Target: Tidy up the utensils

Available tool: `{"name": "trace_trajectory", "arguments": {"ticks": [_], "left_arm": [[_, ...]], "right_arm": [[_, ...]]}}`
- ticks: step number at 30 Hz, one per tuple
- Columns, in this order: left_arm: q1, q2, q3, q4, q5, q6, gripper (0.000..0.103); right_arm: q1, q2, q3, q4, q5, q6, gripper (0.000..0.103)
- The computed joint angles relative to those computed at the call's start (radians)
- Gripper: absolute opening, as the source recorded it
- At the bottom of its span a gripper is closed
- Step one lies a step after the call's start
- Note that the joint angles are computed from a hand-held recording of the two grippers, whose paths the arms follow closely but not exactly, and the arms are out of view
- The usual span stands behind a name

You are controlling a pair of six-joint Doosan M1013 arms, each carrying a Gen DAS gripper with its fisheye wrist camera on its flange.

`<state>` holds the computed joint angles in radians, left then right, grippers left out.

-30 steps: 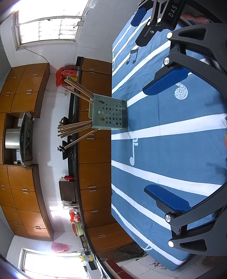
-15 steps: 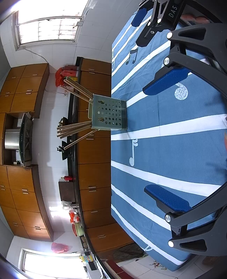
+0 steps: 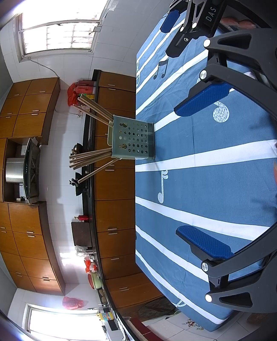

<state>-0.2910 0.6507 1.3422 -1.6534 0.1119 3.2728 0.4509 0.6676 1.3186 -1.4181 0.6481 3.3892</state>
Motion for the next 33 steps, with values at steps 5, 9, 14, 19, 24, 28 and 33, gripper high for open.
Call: {"name": "trace_trajectory", "arguments": {"ticks": [5, 9, 14, 19, 24, 28, 33], "left_arm": [[0.000, 0.000, 0.000, 0.002, 0.000, -0.001, 0.101], [0.000, 0.000, 0.000, 0.003, 0.000, -0.002, 0.101], [0.000, 0.000, 0.000, 0.007, -0.001, -0.007, 0.101], [0.000, -0.001, 0.000, 0.012, -0.001, -0.012, 0.101], [0.000, -0.001, -0.001, 0.020, 0.000, -0.020, 0.101], [0.001, -0.001, -0.001, 0.023, 0.000, -0.022, 0.101], [0.001, -0.001, -0.001, 0.033, 0.000, -0.032, 0.101]], "right_arm": [[0.000, 0.000, 0.000, 0.001, -0.001, -0.001, 0.099], [0.000, -0.001, 0.000, 0.001, 0.000, -0.001, 0.099], [0.000, 0.000, -0.001, 0.003, 0.000, -0.003, 0.099], [0.000, -0.001, -0.001, 0.003, 0.000, -0.003, 0.099], [0.000, 0.000, -0.002, 0.005, -0.001, -0.005, 0.099], [0.000, 0.002, -0.002, 0.002, 0.000, -0.001, 0.099], [0.000, 0.002, -0.002, 0.003, 0.000, -0.001, 0.099]]}}
